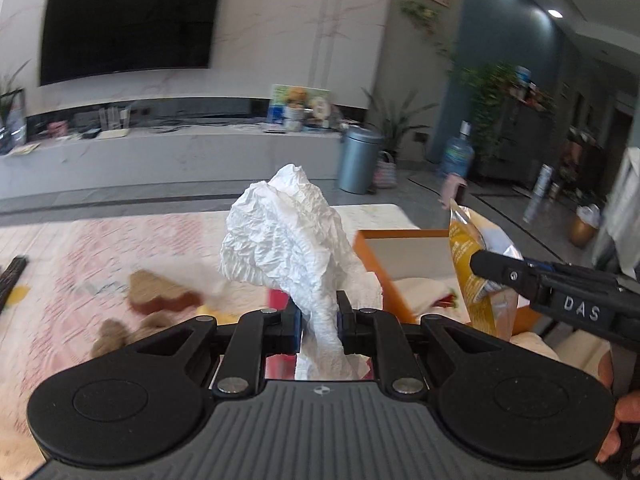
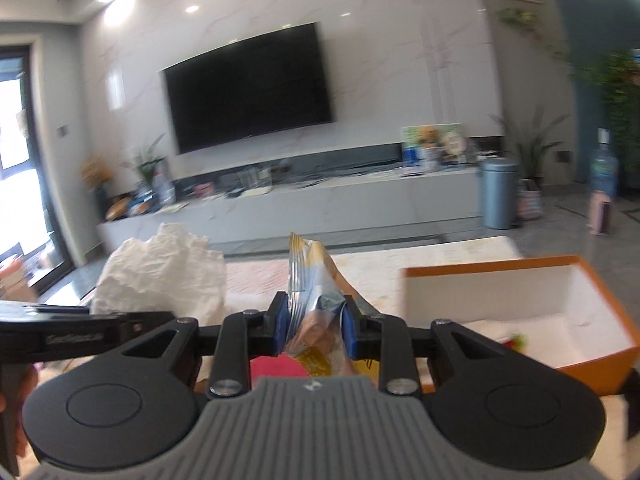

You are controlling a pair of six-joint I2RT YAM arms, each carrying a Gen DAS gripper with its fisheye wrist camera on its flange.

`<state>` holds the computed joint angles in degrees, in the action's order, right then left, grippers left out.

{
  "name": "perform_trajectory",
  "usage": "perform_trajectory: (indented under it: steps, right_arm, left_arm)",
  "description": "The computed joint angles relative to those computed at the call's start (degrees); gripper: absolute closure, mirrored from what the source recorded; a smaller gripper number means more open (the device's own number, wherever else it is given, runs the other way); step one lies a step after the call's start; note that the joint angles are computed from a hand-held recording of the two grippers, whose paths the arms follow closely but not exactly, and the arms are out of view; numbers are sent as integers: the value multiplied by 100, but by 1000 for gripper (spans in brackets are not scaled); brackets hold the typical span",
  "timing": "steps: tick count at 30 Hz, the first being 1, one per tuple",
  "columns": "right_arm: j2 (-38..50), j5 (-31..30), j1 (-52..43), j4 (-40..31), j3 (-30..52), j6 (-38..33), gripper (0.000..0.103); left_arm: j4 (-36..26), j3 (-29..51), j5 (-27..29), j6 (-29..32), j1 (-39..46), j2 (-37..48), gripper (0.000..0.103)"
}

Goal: Organize soft objects
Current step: 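Lift the white plastic and foil bag and carry both over the orange box, then open both tools to drop the plastic and foil bag into the box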

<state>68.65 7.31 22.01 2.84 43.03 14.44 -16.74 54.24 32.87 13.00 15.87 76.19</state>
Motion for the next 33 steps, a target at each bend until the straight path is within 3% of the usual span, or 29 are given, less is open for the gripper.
perform_trajectory:
  steps: [9, 14, 19, 24, 33]
  right_arm:
    - [627, -1369, -2344, -508, 726, -94, 76]
    - [1586, -1520, -2962, -1081, 1696, -319, 76]
    - [2529, -1796, -3456, -1673, 2524, -291, 76]
    - [3142, -1620, -3525, -1805, 3039, -233, 76]
    - [4219, -1267, -3407, -2377, 3819, -55, 76]
  left_arm:
    - [-607, 1900, -43, -286, -1582, 1718, 86]
    - [-1396, 3224, 26, -547, -2281, 2997, 86]
    - [-1618, 4227, -66, -772, -2759, 4080, 86]
    - [-1854, 5224, -87, -929, -3076, 5083, 86]
    - [-2268, 5944, -329, -972, -3369, 5974, 86]
